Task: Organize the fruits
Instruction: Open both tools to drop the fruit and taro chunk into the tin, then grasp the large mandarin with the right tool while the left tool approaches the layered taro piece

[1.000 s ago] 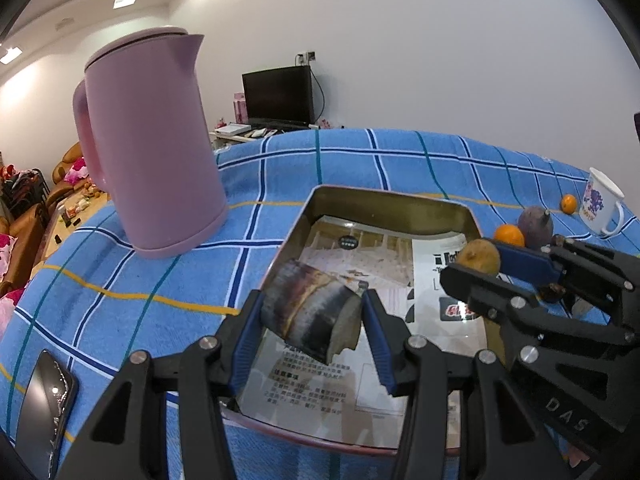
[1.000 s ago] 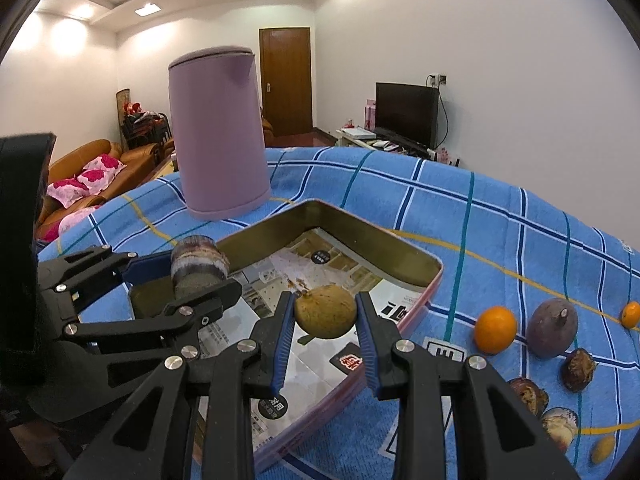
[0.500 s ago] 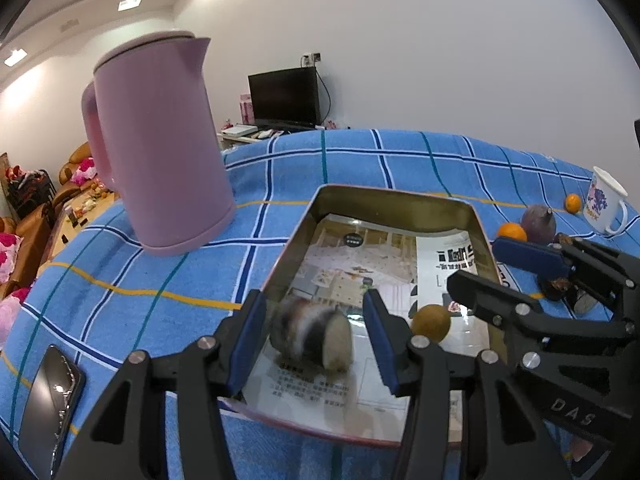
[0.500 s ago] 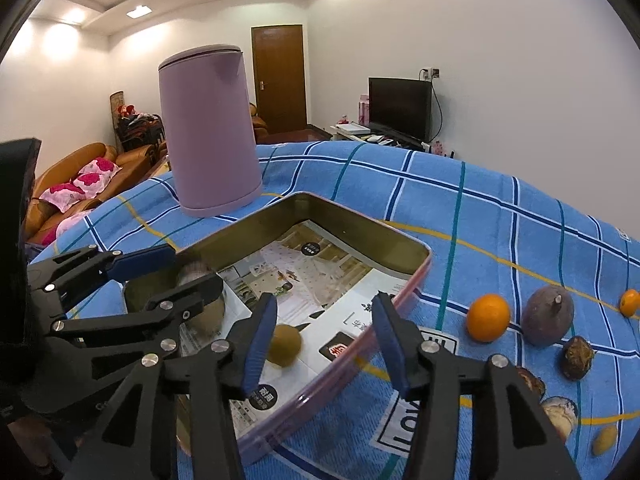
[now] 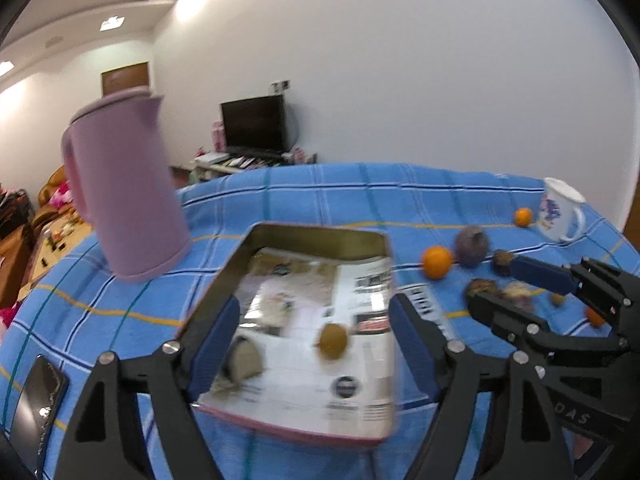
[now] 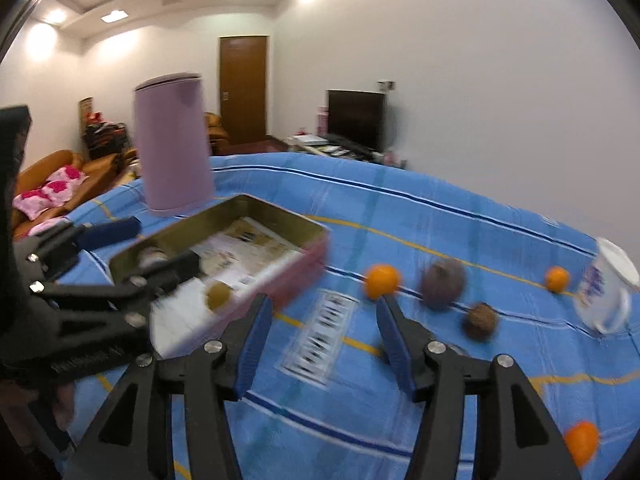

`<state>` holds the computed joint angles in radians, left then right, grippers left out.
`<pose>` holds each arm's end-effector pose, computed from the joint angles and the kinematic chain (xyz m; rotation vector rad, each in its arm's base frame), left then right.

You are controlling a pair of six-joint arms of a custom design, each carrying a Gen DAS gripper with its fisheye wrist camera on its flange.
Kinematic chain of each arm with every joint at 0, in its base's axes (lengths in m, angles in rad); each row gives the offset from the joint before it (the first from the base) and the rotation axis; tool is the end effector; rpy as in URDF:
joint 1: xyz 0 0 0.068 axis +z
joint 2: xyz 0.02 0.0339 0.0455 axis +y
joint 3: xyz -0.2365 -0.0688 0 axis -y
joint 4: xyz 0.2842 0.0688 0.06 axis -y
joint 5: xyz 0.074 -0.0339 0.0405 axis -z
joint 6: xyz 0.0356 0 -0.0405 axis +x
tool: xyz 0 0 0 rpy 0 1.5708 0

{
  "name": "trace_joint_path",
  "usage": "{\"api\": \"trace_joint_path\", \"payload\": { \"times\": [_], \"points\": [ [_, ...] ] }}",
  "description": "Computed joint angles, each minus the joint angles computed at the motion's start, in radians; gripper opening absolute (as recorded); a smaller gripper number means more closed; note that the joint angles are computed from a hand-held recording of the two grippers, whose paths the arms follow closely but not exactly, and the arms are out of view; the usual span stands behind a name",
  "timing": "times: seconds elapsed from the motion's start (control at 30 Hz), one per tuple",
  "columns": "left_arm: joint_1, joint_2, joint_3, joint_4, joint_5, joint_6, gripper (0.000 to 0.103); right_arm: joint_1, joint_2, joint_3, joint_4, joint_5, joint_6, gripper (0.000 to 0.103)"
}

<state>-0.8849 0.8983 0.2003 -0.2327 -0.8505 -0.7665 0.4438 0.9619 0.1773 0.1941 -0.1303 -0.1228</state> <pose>0.1393 -0.1279 0.0836 -0.1911 2.1226 0.1337 0.1958 0.0982 0.0883 -0.6798 2.0646 0.3252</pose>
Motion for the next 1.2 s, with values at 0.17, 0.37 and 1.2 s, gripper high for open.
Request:
{"api": "trace_joint_path", "payload": {
  "times": [0.17,0.37,1.2],
  "points": [
    [-0.064,0.166,0.086,0.088,0.011,0.016,0.08,-0.246,-0.227,-0.095,-0.143,-0.072,-0.081,0.056],
    [-0.121,0.355,0.192,0.164,0.031,0.036,0.08,-0.57,-0.244,-0.09,-0.215,-0.181,-0.192,0.056],
    [-0.115,0.705,0.436,0.302,0.207,0.143,0.08,-0.925,0.36,0.206,-0.246,-0.408,-0.332,0.049]
  ]
}}
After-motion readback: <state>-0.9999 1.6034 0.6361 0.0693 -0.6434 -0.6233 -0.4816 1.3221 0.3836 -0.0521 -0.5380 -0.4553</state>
